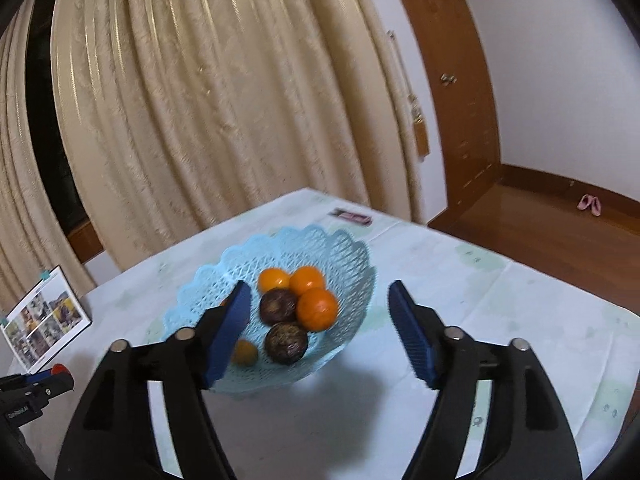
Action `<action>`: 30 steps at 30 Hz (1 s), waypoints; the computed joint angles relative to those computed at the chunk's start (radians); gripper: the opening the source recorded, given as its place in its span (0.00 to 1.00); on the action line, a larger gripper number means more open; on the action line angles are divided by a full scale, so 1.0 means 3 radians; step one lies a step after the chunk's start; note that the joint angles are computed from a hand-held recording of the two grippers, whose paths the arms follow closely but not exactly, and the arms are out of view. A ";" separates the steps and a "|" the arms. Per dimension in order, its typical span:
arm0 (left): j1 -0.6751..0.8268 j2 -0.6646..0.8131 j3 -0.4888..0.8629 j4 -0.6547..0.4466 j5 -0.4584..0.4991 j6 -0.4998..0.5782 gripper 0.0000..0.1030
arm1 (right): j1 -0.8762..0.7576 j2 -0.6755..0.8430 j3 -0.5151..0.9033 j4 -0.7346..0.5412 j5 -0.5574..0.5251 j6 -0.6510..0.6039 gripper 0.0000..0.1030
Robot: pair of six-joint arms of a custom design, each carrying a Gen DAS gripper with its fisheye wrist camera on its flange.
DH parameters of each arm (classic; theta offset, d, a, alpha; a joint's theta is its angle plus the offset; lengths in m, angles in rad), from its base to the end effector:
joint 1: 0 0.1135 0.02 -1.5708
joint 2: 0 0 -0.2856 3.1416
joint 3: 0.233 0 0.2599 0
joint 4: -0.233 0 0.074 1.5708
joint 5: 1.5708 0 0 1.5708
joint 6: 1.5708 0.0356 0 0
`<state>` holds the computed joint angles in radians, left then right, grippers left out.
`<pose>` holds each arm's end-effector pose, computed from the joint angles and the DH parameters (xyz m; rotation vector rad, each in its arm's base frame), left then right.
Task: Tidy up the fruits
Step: 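Lower the large red tomato into the blue basket and open the left gripper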
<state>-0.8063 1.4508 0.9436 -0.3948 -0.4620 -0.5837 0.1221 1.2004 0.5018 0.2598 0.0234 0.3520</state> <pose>0.2202 -0.2067 0.2436 0.0700 2.3505 -0.0981 0.2463 0.0294 0.2165 0.2467 2.0054 0.2785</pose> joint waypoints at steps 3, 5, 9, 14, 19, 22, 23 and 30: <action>-0.0057 0.0219 0.0235 0.0056 -0.0002 0.0111 0.29 | -0.0007 -0.0064 -0.0085 0.0092 0.0057 0.0013 0.75; -0.0076 0.0350 0.0380 0.0091 0.0007 0.0170 0.29 | -0.0035 -0.0053 -0.0091 0.0118 0.0030 0.0044 0.75; -0.0089 0.0667 0.0707 0.0141 0.0073 0.0307 0.29 | -0.0083 -0.0027 -0.0104 0.0146 -0.0043 0.0078 0.76; -0.0117 0.1052 0.1089 0.0144 0.0152 0.0418 0.29 | -0.0097 -0.0021 -0.0108 0.0161 -0.0088 0.0108 0.76; -0.0114 0.1332 0.1365 0.0172 0.0218 0.0506 0.30 | -0.0127 -0.0022 -0.0121 0.0165 -0.0121 0.0134 0.76; -0.0103 0.1408 0.1447 0.0179 0.0227 0.0523 0.34 | -0.0123 -0.0015 -0.0120 0.0170 -0.0127 0.0133 0.76; -0.0094 0.1417 0.1467 0.0167 0.0234 0.0516 0.49 | -0.0125 -0.0022 -0.0122 0.0167 -0.0128 0.0133 0.77; -0.0037 0.1211 0.1281 0.0251 0.0126 0.0479 0.69 | -0.0140 -0.0080 -0.0178 0.0231 -0.0098 0.0180 0.83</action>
